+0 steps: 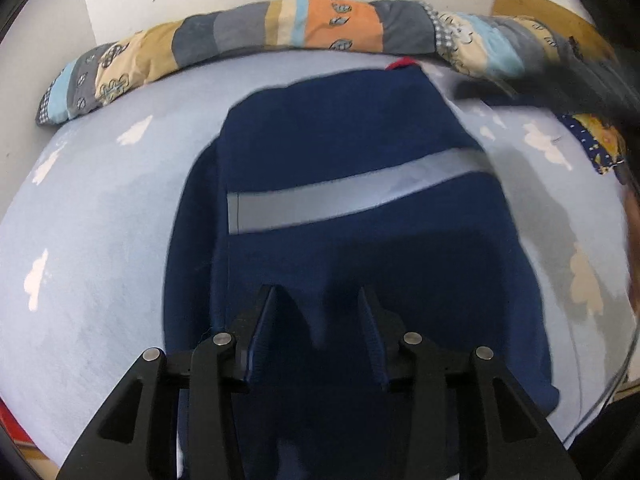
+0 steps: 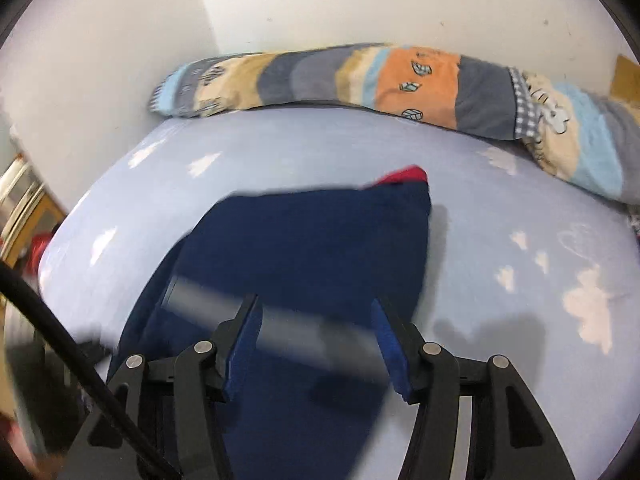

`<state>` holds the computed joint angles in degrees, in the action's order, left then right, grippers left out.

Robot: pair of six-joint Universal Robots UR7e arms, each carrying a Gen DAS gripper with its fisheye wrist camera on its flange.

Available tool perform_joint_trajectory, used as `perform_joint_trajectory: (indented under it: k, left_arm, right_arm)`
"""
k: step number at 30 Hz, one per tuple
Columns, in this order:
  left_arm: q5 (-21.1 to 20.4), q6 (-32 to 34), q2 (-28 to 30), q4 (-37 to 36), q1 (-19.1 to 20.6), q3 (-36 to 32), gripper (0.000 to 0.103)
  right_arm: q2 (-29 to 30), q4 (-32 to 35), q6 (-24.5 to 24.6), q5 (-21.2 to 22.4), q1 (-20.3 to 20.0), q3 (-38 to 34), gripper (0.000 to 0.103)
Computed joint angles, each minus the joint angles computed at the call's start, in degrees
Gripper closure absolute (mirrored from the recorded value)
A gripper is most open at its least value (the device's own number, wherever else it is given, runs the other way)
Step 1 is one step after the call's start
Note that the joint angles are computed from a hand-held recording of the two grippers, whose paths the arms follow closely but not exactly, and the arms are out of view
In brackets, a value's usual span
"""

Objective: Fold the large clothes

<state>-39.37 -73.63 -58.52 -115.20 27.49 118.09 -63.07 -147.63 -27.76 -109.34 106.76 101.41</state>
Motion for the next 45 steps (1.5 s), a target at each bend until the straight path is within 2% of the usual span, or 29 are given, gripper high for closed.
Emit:
perform_joint_trajectory:
  k: [2, 4, 6, 9, 10, 14, 20, 22, 24, 26, 27, 28, 29, 32, 34, 37, 40, 43, 45]
  left_arm:
    - [0.63, -0.95, 0.53, 0.46, 0.28, 0.13, 0.058]
    - [1.06, -2.50, 0.51, 2.96, 0.70, -0.22, 0.052]
    - [0.37, -1.65, 0.13, 1.95, 1.39, 0.18, 0.052]
    - [-0.69, -0.95, -0.99, -0.52, 1.76, 1.03, 0.052]
    - [-0.89, -1.10, -1.32, -0.67, 1.53, 1.24, 0.052]
    - [-0.53, -3.41, -2.54, 1.48, 0.02, 1.74, 0.042]
    - [-0.61, -8.07, -3.31, 6.03, 0.12, 1.77, 0.041]
    - [-1.04, -8.98, -3.21, 6.75, 0.50, 1.75, 0.041]
    - [-1.01, -9.46, -2.86, 7.75, 0.62, 1.59, 0.041]
    - [-1.01, -10.08, -2.36, 8.72, 0.32, 1.46, 0.041]
    - [-0.86, -10.21, -1.97, 9.58, 0.23, 1.12, 0.041]
    - [-0.79, -10.45, -1.76, 10.23, 0.16, 1.00, 0.041]
    - [-0.56, -11.12, -1.49, 11.69, -0.07, 0.56, 0.041]
    - [1.00, -11.81, -1.73, 12.57, -0.98, 0.32, 0.041]
    - [3.52, -10.87, -2.10, 11.21, -1.65, 0.50, 0.041]
    - [6.30, -9.63, -1.34, 11.51, -1.06, -1.17, 0.036]
    - [9.71, -7.79, 0.48, 10.12, 1.59, -4.28, 0.034]
    - [11.70, -2.26, 1.61, 1.02, 5.13, -5.32, 0.029]
    - [11.46, -0.36, 2.19, -2.38, 7.94, -6.32, 0.027]
  right_arm:
    - [5.28, 1.68, 1.53, -2.58, 0.22, -4.43, 0.042]
    - [10.53, 7.04, 5.00, -5.40, -0.46, -9.40, 0.037]
    - [15.02, 9.44, 6.51, -10.30, -1.42, -12.34, 0.035]
    - [14.52, 8.66, 7.45, -10.14, -1.15, -11.24, 0.030]
    - [13.93, 9.11, 7.84, -9.88, -0.77, -11.12, 0.030]
    - [5.14, 7.85, 4.22, -1.81, 0.38, -4.51, 0.029]
    - [-10.65, 7.90, 0.37, -2.90, 1.41, 12.36, 0.028]
    - [-15.05, 8.86, -0.20, -1.21, 0.67, 16.48, 0.028]
    - [-18.01, 4.62, -2.97, -2.69, 0.11, 21.61, 0.029]
    - [-16.72, 3.40, -4.59, -4.81, -0.72, 22.98, 0.028]
    - [-14.16, 0.53, -5.27, -8.20, -1.50, 24.11, 0.023]
    - [-12.93, -1.92, -6.08, -9.37, -1.97, 24.88, 0.011]
    - [-12.02, -2.38, -5.78, -10.08, -2.46, 24.81, 0.007]
    - [-14.35, 5.82, 0.08, -4.53, -4.92, 22.00, 0.010]
    - [-17.02, 7.52, -0.41, -1.95, -4.98, 21.83, 0.019]
    - [-20.69, 5.00, -3.27, -0.67, -3.74, 22.28, 0.019]
    - [-21.96, 2.49, -2.74, -1.14, -4.00, 21.83, 0.019]
    - [-21.95, 4.19, -1.35, -0.35, -5.15, 20.75, 0.018]
    - [-22.47, 5.01, -1.20, -0.67, -5.49, 21.04, 0.018]
